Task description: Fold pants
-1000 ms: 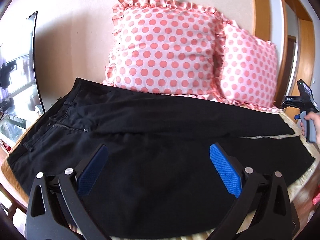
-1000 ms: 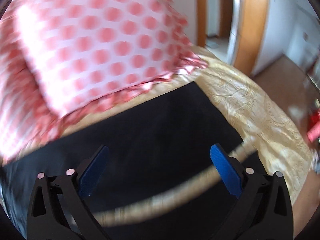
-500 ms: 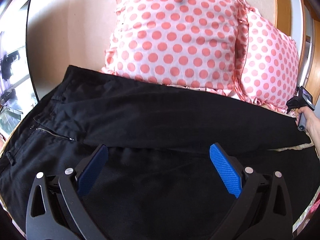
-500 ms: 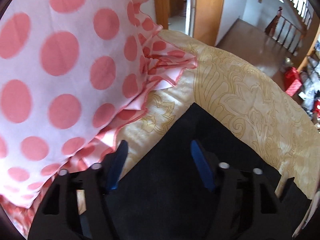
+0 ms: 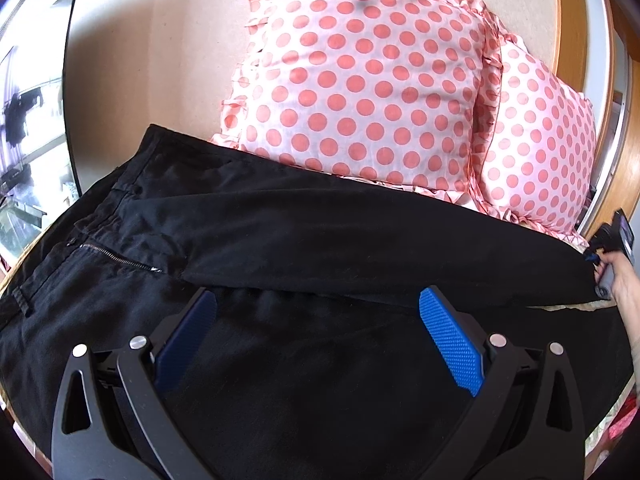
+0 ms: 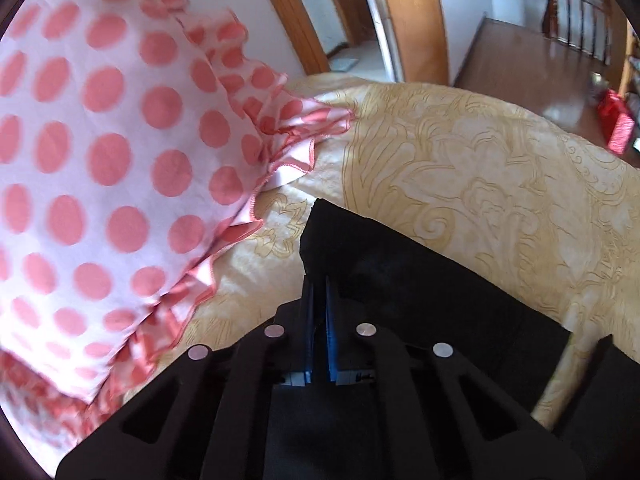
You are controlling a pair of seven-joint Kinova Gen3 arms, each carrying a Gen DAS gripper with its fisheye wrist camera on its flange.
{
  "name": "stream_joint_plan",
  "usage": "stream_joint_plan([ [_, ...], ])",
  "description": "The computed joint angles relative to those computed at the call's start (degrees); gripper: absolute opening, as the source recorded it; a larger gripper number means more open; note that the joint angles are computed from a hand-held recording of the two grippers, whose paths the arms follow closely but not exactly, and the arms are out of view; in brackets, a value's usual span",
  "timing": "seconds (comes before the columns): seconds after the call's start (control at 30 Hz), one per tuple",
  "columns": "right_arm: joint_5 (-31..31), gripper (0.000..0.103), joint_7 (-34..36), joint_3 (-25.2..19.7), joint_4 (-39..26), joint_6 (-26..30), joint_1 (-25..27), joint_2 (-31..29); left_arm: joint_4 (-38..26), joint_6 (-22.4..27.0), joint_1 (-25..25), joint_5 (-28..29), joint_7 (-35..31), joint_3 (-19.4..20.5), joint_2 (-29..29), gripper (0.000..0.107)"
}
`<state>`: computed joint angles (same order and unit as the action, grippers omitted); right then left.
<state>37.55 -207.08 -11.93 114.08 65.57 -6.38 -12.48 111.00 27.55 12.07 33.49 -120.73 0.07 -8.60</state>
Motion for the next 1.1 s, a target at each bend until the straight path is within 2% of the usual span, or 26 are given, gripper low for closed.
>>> stream_joint_plan([
  [0.13,0.97,0.005,-4.01,-9.95,5.96,-2.47,4.31,-8.72,1.17,0.1,0.26,0.63,-0.77,-0.96,-1.78,0.101],
  [0.3,-1.8,0.004,-12.44,-23.22,8.16,3.16,0.11,-19.02,2.64,0.42,1.14,1.06,-1.6,-2.35,-3.8,0.101],
  [0.4,-7.1,0.004,-14.87,-31.19,8.48,6.55,-0.07,-23.59,3.09,1.24,1.88,2.16,-2.63,-3.59,-4.33,0.101],
  [0.5,-13.73,0.004,-18.8,-38.55,9.64,6.64,1.68,-27.5,3.73,1.51,2.57,3.77,-4.1,-4.44,-5.09,0.101],
  [0.53,-15.12,0.004,-19.11,-39.54,10.18,5.59,2.97,-28.51,3.91,1.58,3.0,4.67,-5.02,-4.95,-5.32,0.101],
  [0.63,-19.17,0.005,-18.26,-38.87,12.6,0.99,3.39,-32.8,4.2,1.38,3.11,5.39,-5.58,-4.84,-5.93,0.101],
  [0.7,-21.16,0.016,-18.36,-38.38,12.94,-0.14,3.83,-34.74,4.6,0.78,3.21,5.23,-5.34,-4.48,-6.65,0.101],
  [0.77,-22.31,0.059,-18.32,-37.57,13.67,-1.88,4.67,-36.74,5.27,-0.12,3.6,5.08,-5.27,-4.48,-7.52,0.101],
  [0.93,-23.26,0.059,-15.86,-37.57,14.22,-3.73,8.09,-40.12,6.28,-2.55,4.99,3.68,-3.82,-4.96,-8.36,0.101],
  [1.03,-24.82,0.044,-16.05,-36.22,16.78,-7.6,9.91,-42.45,6.46,-2.8,6.73,5.18,-4.25,-6.8,-8.13,0.101],
  [1.1,-24.79,0.038,-15.11,-36.19,17.78,-9.05,12.03,-43.19,6.93,-3.84,7.12,6.28,-3.99,-7.29,-8.21,0.101],
])
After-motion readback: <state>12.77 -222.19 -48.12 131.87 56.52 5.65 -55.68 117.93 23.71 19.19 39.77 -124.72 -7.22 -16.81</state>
